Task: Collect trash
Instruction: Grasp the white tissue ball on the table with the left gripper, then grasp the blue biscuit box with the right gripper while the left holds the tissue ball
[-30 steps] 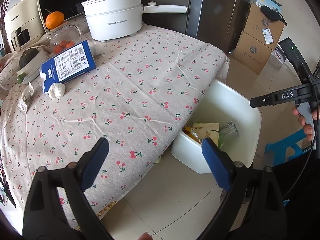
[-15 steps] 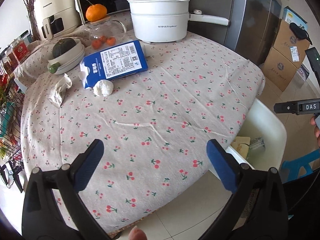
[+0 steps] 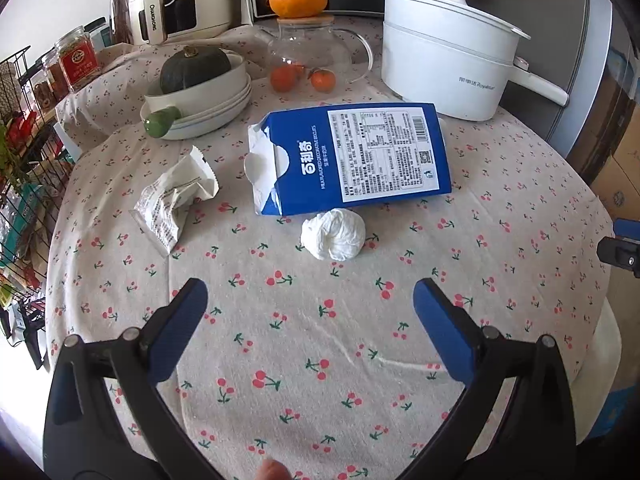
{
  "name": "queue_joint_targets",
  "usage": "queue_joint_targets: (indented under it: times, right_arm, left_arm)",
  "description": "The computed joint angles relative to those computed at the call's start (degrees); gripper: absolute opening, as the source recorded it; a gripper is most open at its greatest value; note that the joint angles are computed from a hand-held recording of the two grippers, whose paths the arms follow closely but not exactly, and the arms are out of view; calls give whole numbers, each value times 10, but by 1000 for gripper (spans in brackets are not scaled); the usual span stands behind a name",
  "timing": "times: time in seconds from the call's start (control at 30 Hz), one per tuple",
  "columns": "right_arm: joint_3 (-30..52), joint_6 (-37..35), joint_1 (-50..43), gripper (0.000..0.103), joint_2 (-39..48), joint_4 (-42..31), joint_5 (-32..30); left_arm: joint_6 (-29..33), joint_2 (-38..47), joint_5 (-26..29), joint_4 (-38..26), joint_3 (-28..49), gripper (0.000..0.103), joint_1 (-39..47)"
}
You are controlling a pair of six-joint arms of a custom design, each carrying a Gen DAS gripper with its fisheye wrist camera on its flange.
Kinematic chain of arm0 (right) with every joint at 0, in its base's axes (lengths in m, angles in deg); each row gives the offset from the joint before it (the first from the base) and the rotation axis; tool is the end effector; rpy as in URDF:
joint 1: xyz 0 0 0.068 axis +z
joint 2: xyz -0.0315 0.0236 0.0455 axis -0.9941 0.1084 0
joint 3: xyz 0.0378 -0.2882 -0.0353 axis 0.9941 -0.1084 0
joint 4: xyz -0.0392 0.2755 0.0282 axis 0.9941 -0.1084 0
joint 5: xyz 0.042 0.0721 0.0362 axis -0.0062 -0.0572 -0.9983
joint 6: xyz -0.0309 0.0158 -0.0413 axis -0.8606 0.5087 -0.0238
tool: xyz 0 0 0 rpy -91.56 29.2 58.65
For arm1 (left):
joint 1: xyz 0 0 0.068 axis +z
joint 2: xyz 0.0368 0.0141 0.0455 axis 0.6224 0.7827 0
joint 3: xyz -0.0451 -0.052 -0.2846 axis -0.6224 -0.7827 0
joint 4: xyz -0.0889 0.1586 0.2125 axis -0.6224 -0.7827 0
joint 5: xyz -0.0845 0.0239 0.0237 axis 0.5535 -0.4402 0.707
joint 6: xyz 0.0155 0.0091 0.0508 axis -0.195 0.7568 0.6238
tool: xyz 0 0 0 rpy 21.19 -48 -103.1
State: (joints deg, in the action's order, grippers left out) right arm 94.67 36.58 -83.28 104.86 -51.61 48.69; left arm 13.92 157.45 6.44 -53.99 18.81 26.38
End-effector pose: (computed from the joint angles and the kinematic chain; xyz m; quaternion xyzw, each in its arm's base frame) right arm 0.3741 0.0136 0.2775 -0.2621 0.9302 0.0904 0.2407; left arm 0.2352 -0.0369 0.2388 -0.1930 0.9248 0.0719 0.3198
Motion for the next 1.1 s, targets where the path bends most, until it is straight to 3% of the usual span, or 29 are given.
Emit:
queue_joint_targets:
  times: [0.13, 0.23, 0.37, 0.4, 0.57, 0.77, 0.97, 1.1]
  right_arm:
    - [-2, 12, 26, 103, 27, 37, 0]
    - [10, 15, 35, 103, 48, 40, 4]
    - [18, 18, 38, 103, 63, 45, 2]
    - [19, 18, 38, 103, 65, 46, 1]
    - [42, -22, 56, 103, 79, 13, 11]
    - [59, -187, 146, 103, 55, 4, 31]
    - [37, -303, 247, 103, 50, 76, 83]
    - [46, -369, 295, 103, 87, 120, 133]
  left_arm:
    - [13, 45, 46, 50, 8, 93, 28]
    - [23, 86, 52, 69, 23, 73, 34]
    - [31, 104, 62, 88, 23, 38, 53]
    - [36, 99, 76, 93, 18, 35, 62]
    - [69, 38, 98, 44, 13, 32, 81]
    - [98, -102, 158, -39, -16, 32, 152]
    - [128, -170, 237, -106, -30, 32, 242]
    - [135, -166, 230, -125, -35, 32, 234]
